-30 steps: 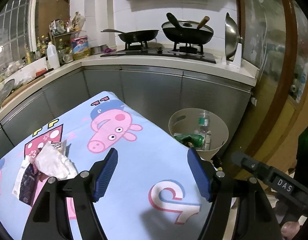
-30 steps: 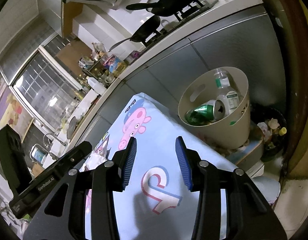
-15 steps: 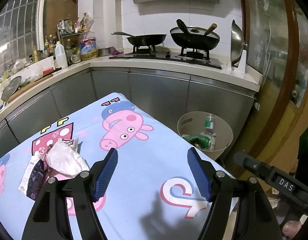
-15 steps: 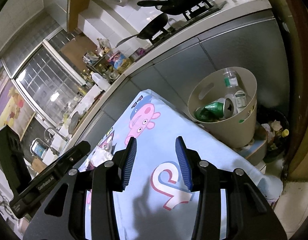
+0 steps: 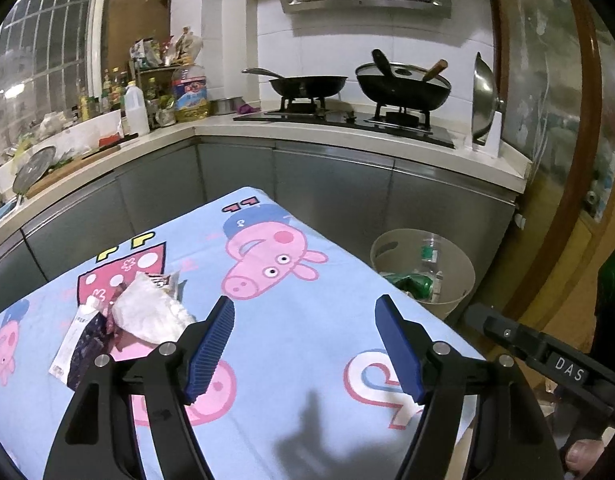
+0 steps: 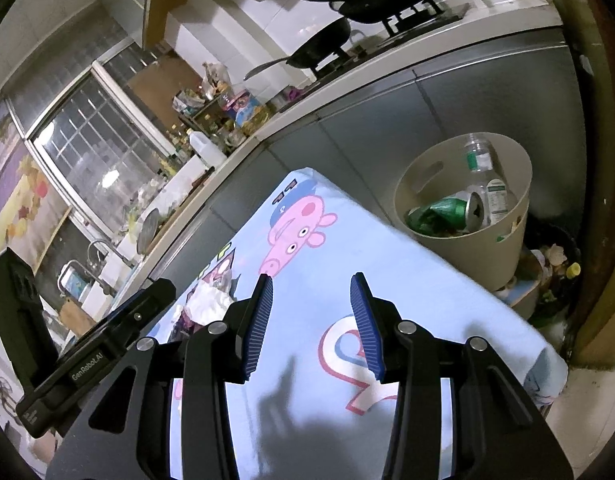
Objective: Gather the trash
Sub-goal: 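Move both open grippers back over the remaining trash on the table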
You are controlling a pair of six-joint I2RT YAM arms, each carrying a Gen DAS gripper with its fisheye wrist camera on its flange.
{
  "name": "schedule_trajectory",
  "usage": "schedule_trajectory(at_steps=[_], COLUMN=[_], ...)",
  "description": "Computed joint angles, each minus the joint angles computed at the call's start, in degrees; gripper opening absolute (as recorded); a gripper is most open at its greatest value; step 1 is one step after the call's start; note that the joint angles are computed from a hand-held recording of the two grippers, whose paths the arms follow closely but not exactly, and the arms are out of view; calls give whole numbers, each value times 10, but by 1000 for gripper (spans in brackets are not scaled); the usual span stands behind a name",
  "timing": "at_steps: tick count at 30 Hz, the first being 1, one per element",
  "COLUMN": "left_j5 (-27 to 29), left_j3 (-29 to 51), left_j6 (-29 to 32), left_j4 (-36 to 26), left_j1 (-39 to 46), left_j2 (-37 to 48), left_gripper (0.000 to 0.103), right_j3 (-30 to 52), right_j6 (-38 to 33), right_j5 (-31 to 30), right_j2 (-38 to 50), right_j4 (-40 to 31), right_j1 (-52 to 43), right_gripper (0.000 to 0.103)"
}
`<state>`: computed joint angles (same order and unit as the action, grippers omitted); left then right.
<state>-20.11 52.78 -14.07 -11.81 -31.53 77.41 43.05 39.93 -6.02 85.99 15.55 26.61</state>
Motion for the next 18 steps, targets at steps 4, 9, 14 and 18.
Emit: schedule_trajectory(at_steps=[4,9,14,18], left_j5=[21,52,88,118], left_j3=[-27,-61,-97,-134], left_j6=[1,1,12,34], left_j4=[5,11,20,30], left_j1=[35,88,155,214], left_j2=[-22,-42,-55,-71], left_gripper=[73,73,73,73], right_j3=[28,68,124,177], right_j6=[-3,-5,-5,-10], right_j5=[10,21,28,25], right_j2=[24,67,118,165], right_j4=[-13,-29,-55,-80], right_j1=[23,59,95,121], right_gripper=[41,41,41,41])
